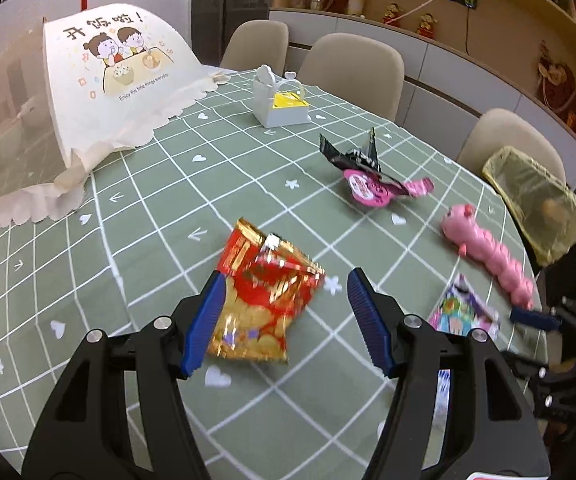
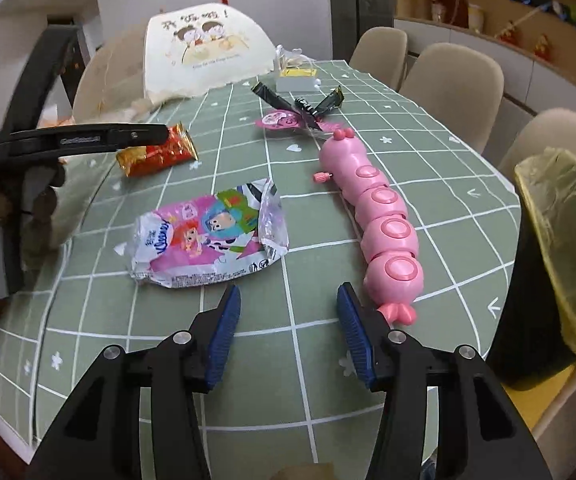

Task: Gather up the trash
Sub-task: 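Move the right tool to the pink Kleenex pack and grasp it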

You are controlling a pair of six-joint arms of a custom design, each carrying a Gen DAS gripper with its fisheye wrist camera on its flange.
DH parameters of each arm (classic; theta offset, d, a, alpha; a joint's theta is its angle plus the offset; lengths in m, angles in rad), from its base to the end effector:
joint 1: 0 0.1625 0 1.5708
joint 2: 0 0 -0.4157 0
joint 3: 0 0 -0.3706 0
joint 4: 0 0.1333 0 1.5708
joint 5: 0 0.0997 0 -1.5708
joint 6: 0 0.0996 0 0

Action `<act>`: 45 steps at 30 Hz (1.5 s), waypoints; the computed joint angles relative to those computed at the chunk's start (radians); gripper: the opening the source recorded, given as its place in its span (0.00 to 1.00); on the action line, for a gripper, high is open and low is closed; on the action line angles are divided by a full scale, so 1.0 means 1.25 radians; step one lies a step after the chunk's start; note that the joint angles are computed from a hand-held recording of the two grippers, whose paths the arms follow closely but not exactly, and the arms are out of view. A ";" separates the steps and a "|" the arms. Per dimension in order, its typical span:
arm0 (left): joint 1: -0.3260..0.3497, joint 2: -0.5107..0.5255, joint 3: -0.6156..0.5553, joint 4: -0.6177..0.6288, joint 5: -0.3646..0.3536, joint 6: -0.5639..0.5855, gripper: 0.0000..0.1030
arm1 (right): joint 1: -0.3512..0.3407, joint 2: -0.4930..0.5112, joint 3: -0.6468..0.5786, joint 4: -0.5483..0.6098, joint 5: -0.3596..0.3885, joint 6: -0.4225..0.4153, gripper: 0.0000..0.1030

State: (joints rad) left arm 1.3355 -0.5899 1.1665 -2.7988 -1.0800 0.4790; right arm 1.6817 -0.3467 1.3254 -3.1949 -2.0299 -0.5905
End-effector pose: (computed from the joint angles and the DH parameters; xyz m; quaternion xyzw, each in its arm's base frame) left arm -0.0086 -0.8090 0.1823 0.2485 0.8882 -0.2801 0.2662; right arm 0.1695 -0.7168 -0.0151 0.2495 -0.8921 0.2487 0.2830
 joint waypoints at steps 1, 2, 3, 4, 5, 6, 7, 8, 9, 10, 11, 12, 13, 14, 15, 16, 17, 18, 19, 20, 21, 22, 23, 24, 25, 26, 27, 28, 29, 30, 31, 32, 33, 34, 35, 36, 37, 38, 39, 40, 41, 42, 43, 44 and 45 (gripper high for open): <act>0.001 -0.004 0.004 0.001 -0.002 0.001 0.58 | -0.004 -0.008 0.004 0.014 0.017 0.018 0.50; 0.004 -0.011 0.011 0.004 -0.008 0.002 0.58 | -0.010 -0.016 0.008 0.023 0.039 0.038 0.53; 0.005 -0.014 0.014 0.003 -0.011 0.002 0.58 | -0.017 -0.024 0.016 0.027 0.063 0.058 0.54; 0.007 -0.018 0.017 0.002 -0.014 0.004 0.58 | -0.024 -0.031 0.025 0.023 0.089 0.082 0.54; 0.008 -0.020 0.018 0.002 -0.017 0.007 0.58 | -0.026 -0.035 0.032 0.018 0.098 0.094 0.54; 0.010 -0.021 0.015 0.005 -0.021 0.010 0.58 | -0.026 -0.035 0.034 0.015 0.097 0.102 0.54; 0.012 -0.022 0.011 0.013 -0.026 0.010 0.58 | -0.015 -0.029 0.029 0.020 0.064 0.090 0.54; 0.015 -0.024 0.005 0.020 -0.032 0.005 0.58 | -0.002 -0.022 0.020 0.029 0.024 0.071 0.54; 0.019 -0.025 0.000 0.025 -0.036 -0.001 0.58 | 0.009 -0.015 0.013 0.038 -0.005 0.057 0.54; 0.023 -0.027 -0.004 0.024 -0.038 -0.006 0.58 | 0.019 -0.010 0.012 0.043 -0.006 0.046 0.54; 0.027 -0.030 -0.007 0.020 -0.038 -0.010 0.58 | 0.024 -0.007 0.014 0.037 0.005 0.040 0.54; 0.030 -0.032 -0.010 0.015 -0.038 -0.014 0.58 | 0.032 -0.001 0.014 0.025 0.012 0.030 0.54; 0.035 -0.035 -0.014 0.006 -0.035 -0.023 0.58 | 0.043 0.009 0.011 0.005 0.012 0.010 0.54; 0.038 -0.037 -0.017 0.003 -0.034 -0.032 0.58 | 0.052 0.018 0.006 -0.011 0.010 -0.005 0.54; 0.041 -0.039 -0.024 0.011 -0.036 -0.046 0.58 | 0.062 0.031 -0.003 -0.028 0.006 -0.023 0.54; 0.044 -0.041 -0.032 0.025 -0.039 -0.057 0.58 | 0.068 0.040 -0.011 -0.032 0.002 -0.033 0.54; 0.047 -0.042 -0.039 0.043 -0.041 -0.067 0.58 | 0.074 0.053 -0.025 -0.026 0.000 -0.046 0.54; 0.048 -0.042 -0.043 0.054 -0.039 -0.071 0.58 | 0.078 0.064 -0.038 -0.015 -0.007 -0.053 0.54; 0.049 -0.042 -0.045 0.063 -0.038 -0.074 0.58 | 0.083 0.083 -0.063 -0.006 -0.035 -0.062 0.54; 0.050 -0.041 -0.048 0.079 -0.042 -0.080 0.58 | 0.085 0.096 -0.077 -0.009 -0.057 -0.067 0.54; 0.053 -0.041 -0.051 0.097 -0.048 -0.088 0.58 | 0.085 0.107 -0.091 -0.017 -0.080 -0.072 0.54; 0.055 -0.040 -0.056 0.123 -0.058 -0.099 0.58 | 0.085 0.114 -0.098 -0.028 -0.099 -0.076 0.54; 0.056 -0.039 -0.060 0.140 -0.065 -0.104 0.58 | 0.084 0.116 -0.099 -0.041 -0.117 -0.081 0.54; 0.057 -0.040 -0.058 0.148 -0.069 -0.105 0.58 | 0.083 0.120 -0.100 -0.064 -0.143 -0.100 0.54; 0.057 -0.040 -0.056 0.153 -0.071 -0.103 0.58 | 0.084 0.128 -0.105 -0.092 -0.176 -0.128 0.54; 0.057 -0.040 -0.054 0.159 -0.073 -0.101 0.58 | 0.082 0.125 -0.095 -0.117 -0.182 -0.148 0.54; 0.057 -0.040 -0.051 0.162 -0.077 -0.100 0.58 | 0.081 0.124 -0.092 -0.139 -0.206 -0.162 0.54; 0.057 -0.041 -0.049 0.167 -0.082 -0.099 0.58 | 0.079 0.122 -0.089 -0.151 -0.220 -0.165 0.54; 0.057 -0.043 -0.046 0.176 -0.092 -0.099 0.58 | 0.076 0.118 -0.087 -0.162 -0.239 -0.159 0.54; 0.056 -0.044 -0.044 0.180 -0.098 -0.097 0.58 | 0.071 0.103 -0.072 -0.165 -0.234 -0.138 0.54; 0.056 -0.046 -0.040 0.184 -0.106 -0.094 0.58 | 0.064 0.085 -0.054 -0.156 -0.211 -0.110 0.54; 0.055 -0.049 -0.035 0.187 -0.118 -0.088 0.58 | 0.053 0.051 -0.021 -0.128 -0.155 -0.049 0.54; 0.054 -0.053 -0.028 0.186 -0.130 -0.079 0.58 | 0.042 0.021 0.007 -0.099 -0.094 0.010 0.54; 0.053 -0.055 -0.022 0.185 -0.136 -0.074 0.58 | 0.028 -0.008 0.028 -0.061 -0.023 0.081 0.54; 0.051 -0.059 -0.015 0.181 -0.144 -0.066 0.58 | 0.020 -0.018 0.031 -0.039 0.015 0.120 0.54; 0.050 -0.060 -0.011 0.177 -0.145 -0.064 0.58 | 0.015 -0.021 0.024 -0.011 0.037 0.159 0.54; 0.048 -0.063 -0.005 0.169 -0.144 -0.063 0.58 | 0.011 -0.018 0.007 0.027 0.046 0.194 0.54; 0.047 -0.064 -0.001 0.162 -0.142 -0.063 0.58 | 0.009 -0.016 -0.004 0.060 0.052 0.216 0.54; 0.047 -0.064 -0.002 0.158 -0.141 -0.065 0.58 | 0.003 -0.011 -0.019 0.100 0.068 0.240 0.55; 0.047 -0.064 -0.002 0.151 -0.138 -0.066 0.58 | 0.006 -0.004 -0.032 0.106 0.065 0.241 0.54; 0.047 -0.064 0.000 0.136 -0.132 -0.070 0.58 | 0.012 0.010 -0.056 0.116 0.047 0.225 0.54; 0.048 -0.062 -0.003 0.130 -0.128 -0.072 0.58 | 0.018 0.021 -0.087 0.156 0.028 0.226 0.54; 0.048 -0.060 -0.003 0.116 -0.118 -0.080 0.58 | 0.021 0.033 -0.110 0.171 0.020 0.218 0.54; 0.049 -0.059 -0.004 0.109 -0.111 -0.088 0.58 | 0.023 0.051 -0.154 0.205 0.013 0.205 0.54; 0.050 -0.057 -0.008 0.106 -0.107 -0.094 0.58 | 0.025 0.068 -0.194 0.234 0.002 0.200 0.54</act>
